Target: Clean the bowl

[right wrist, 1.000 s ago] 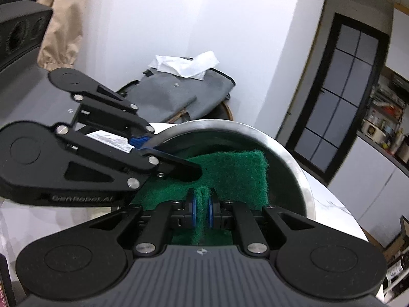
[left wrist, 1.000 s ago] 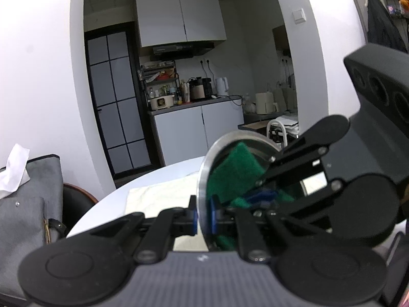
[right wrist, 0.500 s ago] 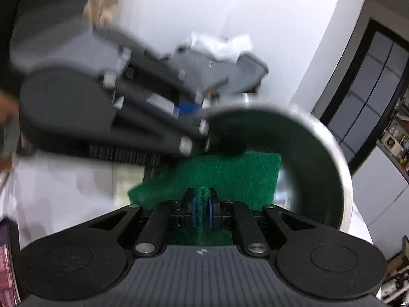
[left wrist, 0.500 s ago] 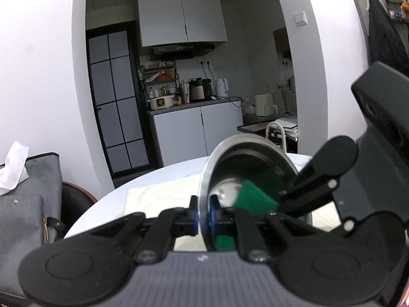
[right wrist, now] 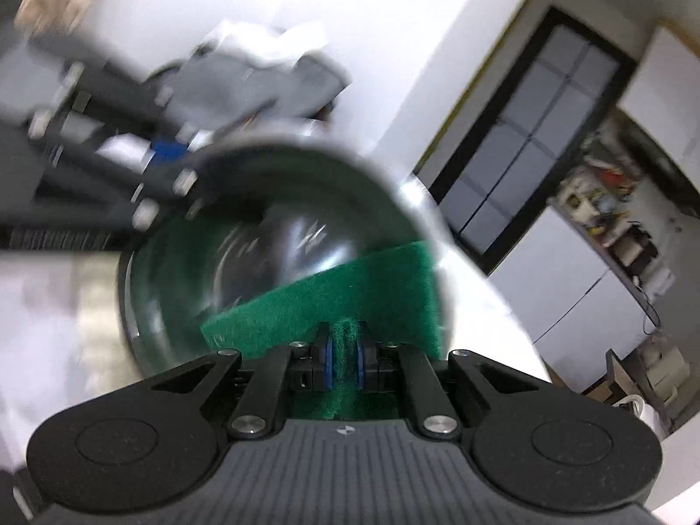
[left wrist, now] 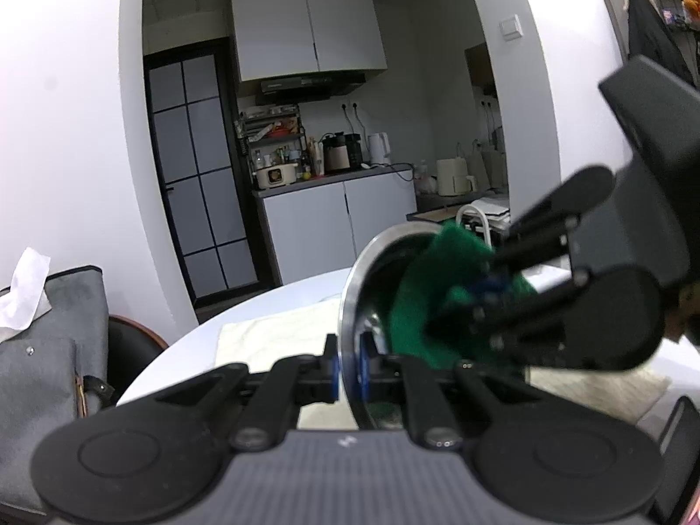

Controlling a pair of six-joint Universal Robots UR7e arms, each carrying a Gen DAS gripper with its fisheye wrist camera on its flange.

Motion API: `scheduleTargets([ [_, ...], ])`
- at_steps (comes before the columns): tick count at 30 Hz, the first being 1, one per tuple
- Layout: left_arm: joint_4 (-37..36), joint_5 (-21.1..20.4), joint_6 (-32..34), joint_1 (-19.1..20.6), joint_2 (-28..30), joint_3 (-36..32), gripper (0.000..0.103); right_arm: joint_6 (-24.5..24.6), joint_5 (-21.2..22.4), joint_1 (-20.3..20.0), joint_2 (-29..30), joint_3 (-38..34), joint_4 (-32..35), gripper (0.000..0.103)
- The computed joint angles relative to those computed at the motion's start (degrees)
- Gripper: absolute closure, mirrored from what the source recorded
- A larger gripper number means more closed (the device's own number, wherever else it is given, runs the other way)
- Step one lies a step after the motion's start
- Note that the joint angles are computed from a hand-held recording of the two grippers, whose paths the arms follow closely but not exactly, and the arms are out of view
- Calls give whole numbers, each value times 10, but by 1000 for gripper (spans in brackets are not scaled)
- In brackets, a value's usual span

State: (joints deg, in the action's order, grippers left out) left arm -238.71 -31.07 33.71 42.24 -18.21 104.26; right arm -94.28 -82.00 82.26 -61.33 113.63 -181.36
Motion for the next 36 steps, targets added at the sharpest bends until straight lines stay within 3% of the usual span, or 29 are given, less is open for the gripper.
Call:
scheduleTargets([
  [4, -2, -3, 6, 0, 3, -2, 94, -8, 68, -13, -8, 8, -8, 93],
  [8, 7, 3, 3, -4, 5, -7, 94, -19, 78, -13, 0, 9, -16, 93],
  [15, 22, 10, -6, -3, 1, -9, 93, -17, 8, -7, 11, -6, -18, 94],
  [25, 49, 24, -33, 2, -5, -8, 92, -8, -77, 7, 8, -19, 55, 93],
  [30, 79, 35, -68, 5, -12, -5, 89, -7, -84, 4, -7, -16, 123, 93],
  [36, 100, 34, -95, 10, -20, 7, 78, 18, -38, -2, -26, -25, 199, 93],
])
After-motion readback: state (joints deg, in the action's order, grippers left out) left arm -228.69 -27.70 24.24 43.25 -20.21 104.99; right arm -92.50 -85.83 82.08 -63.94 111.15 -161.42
